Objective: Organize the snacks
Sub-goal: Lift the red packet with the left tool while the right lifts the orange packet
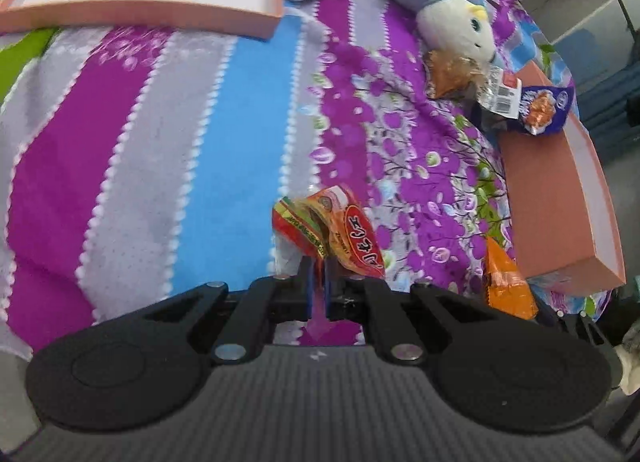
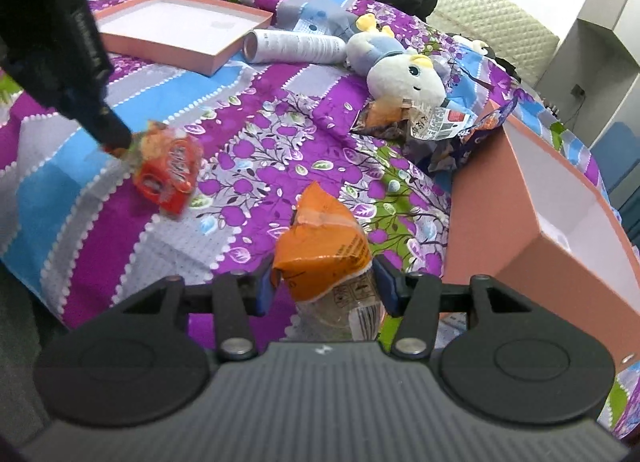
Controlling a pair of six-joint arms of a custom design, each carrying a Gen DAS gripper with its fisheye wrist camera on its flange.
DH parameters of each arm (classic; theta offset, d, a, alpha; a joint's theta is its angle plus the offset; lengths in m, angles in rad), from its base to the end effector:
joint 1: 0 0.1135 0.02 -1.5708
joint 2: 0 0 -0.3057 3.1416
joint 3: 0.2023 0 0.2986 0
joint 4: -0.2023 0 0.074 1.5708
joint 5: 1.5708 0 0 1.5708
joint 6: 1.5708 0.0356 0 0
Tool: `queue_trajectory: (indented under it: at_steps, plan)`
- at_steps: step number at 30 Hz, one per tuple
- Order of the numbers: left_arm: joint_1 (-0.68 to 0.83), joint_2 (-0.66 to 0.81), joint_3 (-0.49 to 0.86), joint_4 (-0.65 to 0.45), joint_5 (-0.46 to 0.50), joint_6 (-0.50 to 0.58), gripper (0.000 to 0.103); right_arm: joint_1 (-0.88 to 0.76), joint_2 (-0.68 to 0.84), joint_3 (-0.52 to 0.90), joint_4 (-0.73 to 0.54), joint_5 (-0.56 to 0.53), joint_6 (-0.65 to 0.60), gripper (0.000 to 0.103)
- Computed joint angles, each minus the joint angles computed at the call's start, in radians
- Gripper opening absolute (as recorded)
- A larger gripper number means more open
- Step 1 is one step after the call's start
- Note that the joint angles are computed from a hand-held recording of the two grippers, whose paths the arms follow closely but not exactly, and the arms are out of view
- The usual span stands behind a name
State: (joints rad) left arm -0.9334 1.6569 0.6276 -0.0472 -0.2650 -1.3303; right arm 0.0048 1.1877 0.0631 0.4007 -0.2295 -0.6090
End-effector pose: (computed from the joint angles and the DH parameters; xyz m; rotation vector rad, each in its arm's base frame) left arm 0.1859 -0.2354 0.1029 -0.6120 2.5897 -0.4568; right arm 0.1675 0.0089 0.0871 -0.7979 2.1276 -0.0546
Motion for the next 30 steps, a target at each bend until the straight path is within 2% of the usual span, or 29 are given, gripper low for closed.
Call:
queue_trajectory:
  at_steps: [2,3,5,6,7,8,9,10,15,18,23,25,27,30]
  plan:
    - [-0.006,-0.005,-0.013,0.000,-0.016,0.002,0.008,-0.018,0.015,-0.017,0.046,-0.027,0.018,0.064]
    - [-0.014,-0.005,-0.015,-0.007,-0.035,0.004,0.008,-0.031,0.020,-0.017,0.049,-0.050,0.036,0.073]
    - [-0.040,0.007,0.005,-0.055,-0.080,-0.017,0.014,-0.095,0.026,-0.017,0.051,-0.156,0.079,0.084]
    - [-0.048,0.015,0.018,-0.080,-0.087,-0.023,0.026,-0.130,0.032,-0.007,0.024,-0.211,0.097,0.086]
    - [-0.054,0.022,0.026,-0.092,-0.091,-0.026,0.051,-0.159,0.035,0.016,-0.036,-0.257,0.123,0.086]
    - [-0.062,0.027,0.030,-0.100,-0.099,-0.051,0.066,-0.188,0.042,0.031,-0.072,-0.297,0.142,0.086]
    - [-0.074,0.030,0.031,-0.103,-0.117,-0.083,0.086,-0.213,0.049,0.041,-0.093,-0.330,0.168,0.086]
    - [-0.089,0.033,0.030,-0.099,-0.143,-0.114,0.090,-0.237,0.056,0.044,-0.103,-0.354,0.203,0.086]
    - [-0.112,0.056,0.028,-0.040,-0.160,-0.188,0.093,-0.293,0.032,-0.003,-0.026,-0.359,0.280,0.086]
    - [-0.116,0.088,0.047,-0.017,-0.162,-0.215,0.093,-0.313,0.037,0.004,-0.043,-0.362,0.283,0.086]
    - [-0.095,0.168,0.124,-0.044,-0.140,-0.168,0.093,-0.316,0.183,0.045,-0.009,-0.370,0.306,0.086]
    - [-0.086,0.208,0.172,-0.086,-0.145,-0.140,0.093,-0.311,0.233,0.049,0.025,-0.368,0.312,0.086]
    - [-0.074,0.238,0.208,-0.117,-0.150,-0.116,0.093,-0.292,0.272,0.044,0.084,-0.339,0.322,0.086]
    - [-0.056,0.263,0.245,-0.139,-0.158,-0.063,0.093,-0.268,0.332,0.066,0.089,-0.311,0.304,0.085]
